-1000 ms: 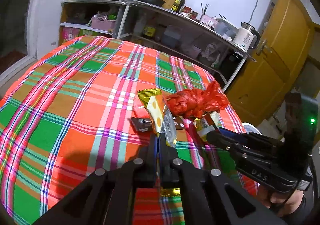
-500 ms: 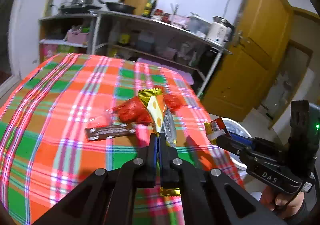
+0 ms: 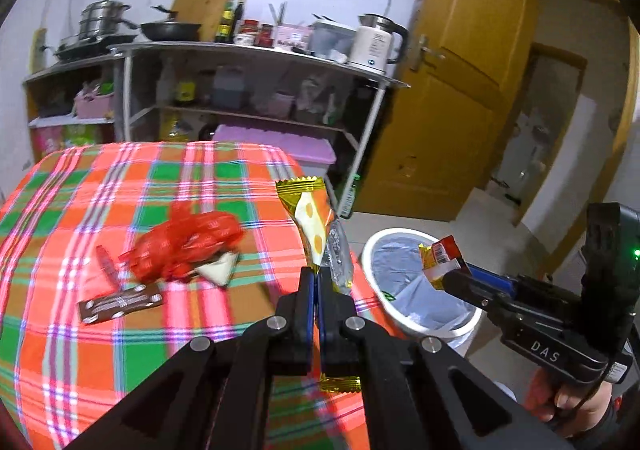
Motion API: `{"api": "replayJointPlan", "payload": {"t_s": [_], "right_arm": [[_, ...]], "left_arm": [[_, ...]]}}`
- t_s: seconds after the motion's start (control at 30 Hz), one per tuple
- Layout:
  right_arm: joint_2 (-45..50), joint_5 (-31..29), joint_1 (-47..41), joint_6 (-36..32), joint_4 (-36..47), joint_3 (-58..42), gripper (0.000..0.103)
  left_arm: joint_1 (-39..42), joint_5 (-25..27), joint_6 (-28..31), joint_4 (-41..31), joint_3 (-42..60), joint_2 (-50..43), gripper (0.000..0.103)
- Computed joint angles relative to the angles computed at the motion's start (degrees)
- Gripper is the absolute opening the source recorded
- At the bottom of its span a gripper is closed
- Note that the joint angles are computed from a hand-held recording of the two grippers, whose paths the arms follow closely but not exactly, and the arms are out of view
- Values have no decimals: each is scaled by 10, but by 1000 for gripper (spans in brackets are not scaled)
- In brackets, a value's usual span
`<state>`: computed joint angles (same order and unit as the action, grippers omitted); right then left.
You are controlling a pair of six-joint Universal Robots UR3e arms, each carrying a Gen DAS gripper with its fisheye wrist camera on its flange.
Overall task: Collect trash
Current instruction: 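Carry the gold wrapper and yellow packet over the trash bin with both tools, then open both tools to drop the wrapper and packet into the bin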
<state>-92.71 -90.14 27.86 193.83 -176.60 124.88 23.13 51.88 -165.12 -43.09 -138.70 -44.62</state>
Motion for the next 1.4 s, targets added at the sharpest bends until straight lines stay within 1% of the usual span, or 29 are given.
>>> {"api": "replayJointPlan", "payload": {"t_s": [0.07, 0.2, 0.37, 0.57, 0.73, 0.9, 1.03, 1.27, 1.4], "right_arm": [[-22, 6, -19, -1, -1, 24, 22], [-62, 21, -59, -5, -1, 64, 22], [-106, 43, -111, -13, -1, 115, 22], [-129, 75, -175, -25, -1, 157, 22], [-140, 106, -230, -44, -4, 190, 22], [-120, 127, -269, -59, -16, 206, 22], [-93, 140, -298, -71, -29, 213, 22], [-27, 152, -320, -71, -60, 207, 22], [-2, 148, -329, -73, -69, 204, 23]], "left_arm": [[-66, 39, -42, 88, 12, -73, 1], [-155, 87, -88, 191, 42, -176, 1], [-241, 129, -125, 265, 95, -292, 1], [-305, 154, -145, 308, 164, -411, 1], [-343, 173, -155, 320, 224, -494, 1], [-370, 187, -163, 311, 289, -570, 1], [-389, 198, -161, 295, 338, -622, 1], [-411, 217, -165, 253, 424, -701, 2], [-415, 221, -168, 230, 454, -730, 2]]}}
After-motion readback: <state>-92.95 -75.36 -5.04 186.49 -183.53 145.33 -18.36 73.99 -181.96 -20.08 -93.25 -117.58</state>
